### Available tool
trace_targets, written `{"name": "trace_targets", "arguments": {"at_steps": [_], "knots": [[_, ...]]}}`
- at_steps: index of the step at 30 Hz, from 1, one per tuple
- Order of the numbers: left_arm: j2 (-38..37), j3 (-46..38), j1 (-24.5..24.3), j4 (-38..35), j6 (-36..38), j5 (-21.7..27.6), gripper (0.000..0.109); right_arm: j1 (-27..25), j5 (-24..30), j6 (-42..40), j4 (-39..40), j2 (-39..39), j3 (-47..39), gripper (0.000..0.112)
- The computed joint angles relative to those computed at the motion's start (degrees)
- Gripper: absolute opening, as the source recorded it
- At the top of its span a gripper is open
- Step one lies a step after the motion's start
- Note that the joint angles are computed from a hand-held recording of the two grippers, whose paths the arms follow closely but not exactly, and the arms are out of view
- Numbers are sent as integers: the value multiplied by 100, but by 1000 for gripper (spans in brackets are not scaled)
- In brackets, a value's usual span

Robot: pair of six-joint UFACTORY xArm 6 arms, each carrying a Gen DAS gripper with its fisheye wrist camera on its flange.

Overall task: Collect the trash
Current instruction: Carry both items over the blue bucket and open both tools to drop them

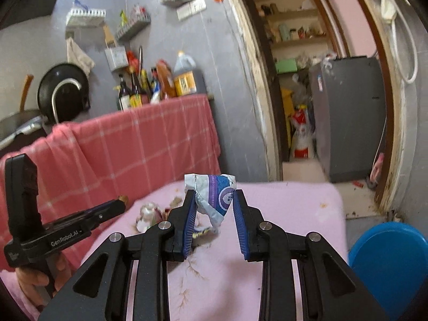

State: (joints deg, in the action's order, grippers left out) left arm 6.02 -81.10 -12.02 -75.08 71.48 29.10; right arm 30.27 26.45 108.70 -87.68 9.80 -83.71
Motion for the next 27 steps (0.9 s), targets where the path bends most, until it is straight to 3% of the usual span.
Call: {"name": "trace_targets", "arguments": {"at_steps": [9, 16, 21, 27], "knots": [[-407, 177, -614, -1615, 1413, -98, 12, 399, 1516, 652, -888, -1245, 1180, 26], [-500, 149, -1210, -1927, 1769, -192, 13, 698, 2824, 699, -986, -2034, 2079, 26], [-163, -205, -1591, -1502, 1311, -146, 13, 790, 3530, 511, -731, -2429, 2592, 26], [449, -777, -1879, -345, 89, 83, 13, 721, 3869, 683, -485, -2796, 3141, 26]]}}
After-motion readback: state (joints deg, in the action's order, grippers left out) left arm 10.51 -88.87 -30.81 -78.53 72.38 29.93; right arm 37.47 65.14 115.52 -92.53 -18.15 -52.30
